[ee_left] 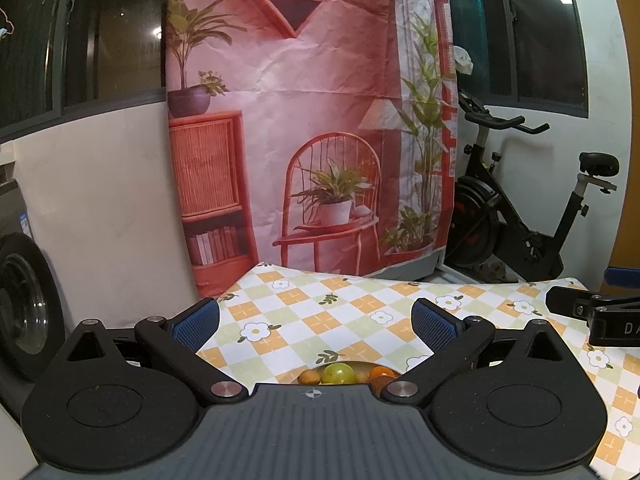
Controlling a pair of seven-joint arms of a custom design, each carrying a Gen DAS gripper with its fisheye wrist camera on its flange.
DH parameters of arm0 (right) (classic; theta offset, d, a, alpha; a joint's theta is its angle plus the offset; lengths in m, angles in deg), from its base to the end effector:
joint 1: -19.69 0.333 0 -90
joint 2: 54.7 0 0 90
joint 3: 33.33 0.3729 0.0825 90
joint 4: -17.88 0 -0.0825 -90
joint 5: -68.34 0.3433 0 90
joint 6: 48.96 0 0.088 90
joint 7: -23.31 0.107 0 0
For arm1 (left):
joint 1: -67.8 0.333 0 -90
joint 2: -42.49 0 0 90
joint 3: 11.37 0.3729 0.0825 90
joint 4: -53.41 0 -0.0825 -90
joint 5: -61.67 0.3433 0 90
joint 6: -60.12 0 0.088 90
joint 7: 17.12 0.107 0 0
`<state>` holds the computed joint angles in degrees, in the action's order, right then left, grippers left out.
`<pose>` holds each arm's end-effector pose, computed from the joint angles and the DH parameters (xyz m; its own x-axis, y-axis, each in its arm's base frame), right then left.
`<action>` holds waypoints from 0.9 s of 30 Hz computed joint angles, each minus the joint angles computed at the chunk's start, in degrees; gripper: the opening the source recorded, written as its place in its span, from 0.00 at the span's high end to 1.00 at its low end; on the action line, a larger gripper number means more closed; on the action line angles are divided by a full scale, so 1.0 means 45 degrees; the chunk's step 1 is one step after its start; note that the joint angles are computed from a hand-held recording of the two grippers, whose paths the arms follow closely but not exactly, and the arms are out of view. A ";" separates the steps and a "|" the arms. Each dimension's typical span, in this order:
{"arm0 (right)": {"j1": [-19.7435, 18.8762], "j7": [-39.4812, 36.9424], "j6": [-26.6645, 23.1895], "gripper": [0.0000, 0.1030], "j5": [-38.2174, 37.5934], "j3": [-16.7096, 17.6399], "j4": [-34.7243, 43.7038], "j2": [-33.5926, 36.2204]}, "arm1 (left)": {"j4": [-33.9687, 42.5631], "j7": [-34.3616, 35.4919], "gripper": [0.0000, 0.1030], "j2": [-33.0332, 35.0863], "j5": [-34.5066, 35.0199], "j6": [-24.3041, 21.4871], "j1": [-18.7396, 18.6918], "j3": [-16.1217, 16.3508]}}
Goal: Organize fruits
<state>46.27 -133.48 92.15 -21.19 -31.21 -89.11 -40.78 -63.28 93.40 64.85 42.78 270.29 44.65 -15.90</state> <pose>0.5491 0.2997 0.4985 -0.2737 -0.9603 -0.0532 -0.3813 0.1591 -0.9107 0.5808 -0.2478 0.4847 -0.3398 -0.9359 -0.0925 -0.2961 0.1998 -0.9340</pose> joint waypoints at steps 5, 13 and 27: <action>-0.0006 -0.0024 0.0049 0.00 0.0003 -0.0001 -0.0008 -0.0003 | 0.0016 -0.0101 0.00 -0.0017 0.0034 -0.0100 0.0026 0.0002; 0.0004 -0.0068 0.0054 0.00 0.0078 -0.0016 0.0021 0.0024 | 0.0014 -0.0062 0.00 -0.0032 0.0058 -0.0154 -0.0021 0.0045; 0.0031 -0.0034 0.0060 0.00 0.0105 -0.0031 0.0006 0.0058 | 0.0015 -0.0133 0.00 -0.0049 0.0037 -0.0252 -0.0041 0.0045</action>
<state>46.41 -133.63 92.42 -20.72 -31.35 -89.09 -40.52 -63.21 92.80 64.63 42.94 269.15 44.47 -15.70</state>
